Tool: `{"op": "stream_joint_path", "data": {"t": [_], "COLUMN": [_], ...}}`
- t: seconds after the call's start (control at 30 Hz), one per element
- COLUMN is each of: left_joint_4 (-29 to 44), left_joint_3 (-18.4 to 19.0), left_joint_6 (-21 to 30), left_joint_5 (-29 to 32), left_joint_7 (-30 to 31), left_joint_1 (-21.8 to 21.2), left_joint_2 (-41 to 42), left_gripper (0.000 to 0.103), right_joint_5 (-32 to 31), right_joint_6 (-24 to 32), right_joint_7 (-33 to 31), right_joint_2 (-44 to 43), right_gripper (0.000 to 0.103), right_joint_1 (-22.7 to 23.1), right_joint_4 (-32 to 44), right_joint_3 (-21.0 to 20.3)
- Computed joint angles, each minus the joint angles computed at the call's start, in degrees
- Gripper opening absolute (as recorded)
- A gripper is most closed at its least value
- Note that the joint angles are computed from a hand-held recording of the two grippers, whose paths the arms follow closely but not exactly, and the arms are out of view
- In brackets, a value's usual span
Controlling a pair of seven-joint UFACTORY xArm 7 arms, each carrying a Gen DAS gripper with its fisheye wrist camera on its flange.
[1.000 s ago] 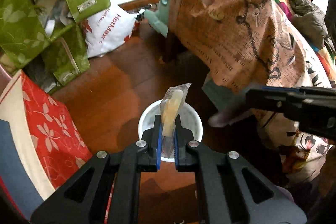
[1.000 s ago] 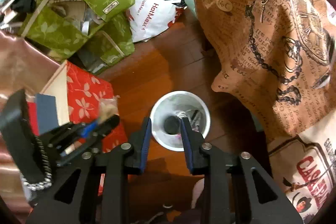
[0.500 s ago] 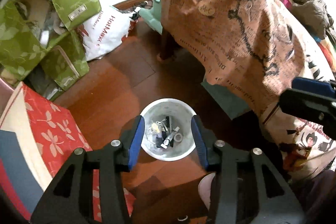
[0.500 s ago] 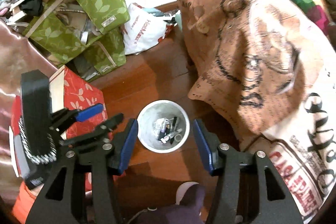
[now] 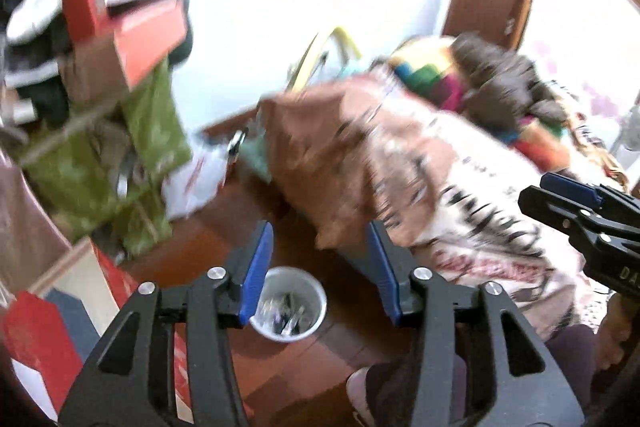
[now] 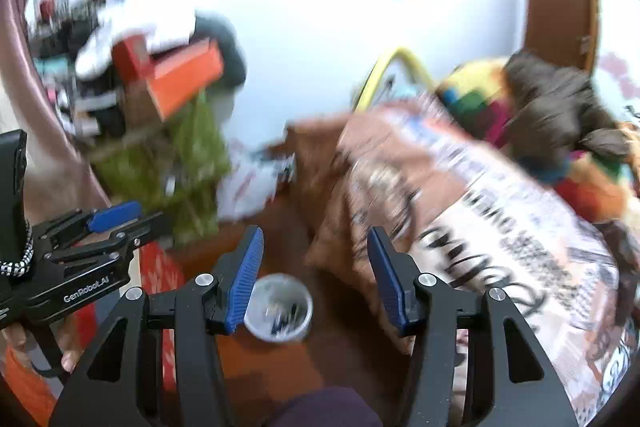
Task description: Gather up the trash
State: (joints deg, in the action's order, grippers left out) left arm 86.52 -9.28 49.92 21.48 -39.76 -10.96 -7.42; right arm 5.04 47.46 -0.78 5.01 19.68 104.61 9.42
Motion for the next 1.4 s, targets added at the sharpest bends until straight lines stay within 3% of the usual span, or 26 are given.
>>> {"op": "stream_joint_path", "data": {"t": [0.2,0.27,0.37,0.43,0.53,0.6,0.67,1.0,1.4], "left_joint_4": [5.9,6.4,7.4,7.1,5.3,4.2,2.4,-2.5,-2.9], "left_joint_3": [-4.8,-6.6,-9.6,-11.3,-12.8,-14.3,-15.7,-19.4,-20.3], "left_joint_6": [0.9,1.2,2.7,2.9,1.9,1.6,0.8,-1.0,-1.9], "left_joint_5": [6.1,8.4,11.7,13.2,13.1,13.3,13.5,8.2,4.4], "left_joint_7": [-0.5,-1.8,-2.6,-2.9,-3.5,-3.9,-4.5,-3.5,-3.0], "left_joint_1": [-2.4,-2.5,-2.6,-2.6,-2.1,-1.3,-0.2,4.2,6.5], "left_joint_2": [-3.8,-5.2,-7.1,-8.9,-11.7,-13.4,-15.6,-21.8,-21.9], "left_gripper": [0.052,0.058,0.058,0.061,0.076,0.090,0.097,0.102,0.102], "right_joint_5": [-2.5,-4.8,-8.9,-10.7,-14.8,-16.9,-18.1,-19.3,-17.6], "right_joint_6": [-11.7,-14.7,-17.7,-17.9,-18.1,-17.7,-17.6,-13.9,-12.5], "right_joint_7": [6.6,9.5,15.7,18.5,23.0,25.4,27.6,28.0,26.3], "right_joint_2": [-16.7,-21.0,-26.4,-29.0,-32.5,-34.6,-36.2,-40.6,-41.8], "right_gripper": [0.051,0.053,0.055,0.062,0.073,0.094,0.103,0.103,0.103], "right_joint_1": [-2.6,-4.2,-7.3,-8.9,-12.5,-14.5,-15.9,-16.5,-15.7], "right_joint_4": [-14.9,-18.7,-23.2,-24.9,-27.3,-28.7,-29.8,-32.5,-33.4], "right_joint_3": [-0.6,0.2,2.5,3.8,6.5,7.8,8.8,9.1,8.3]}}
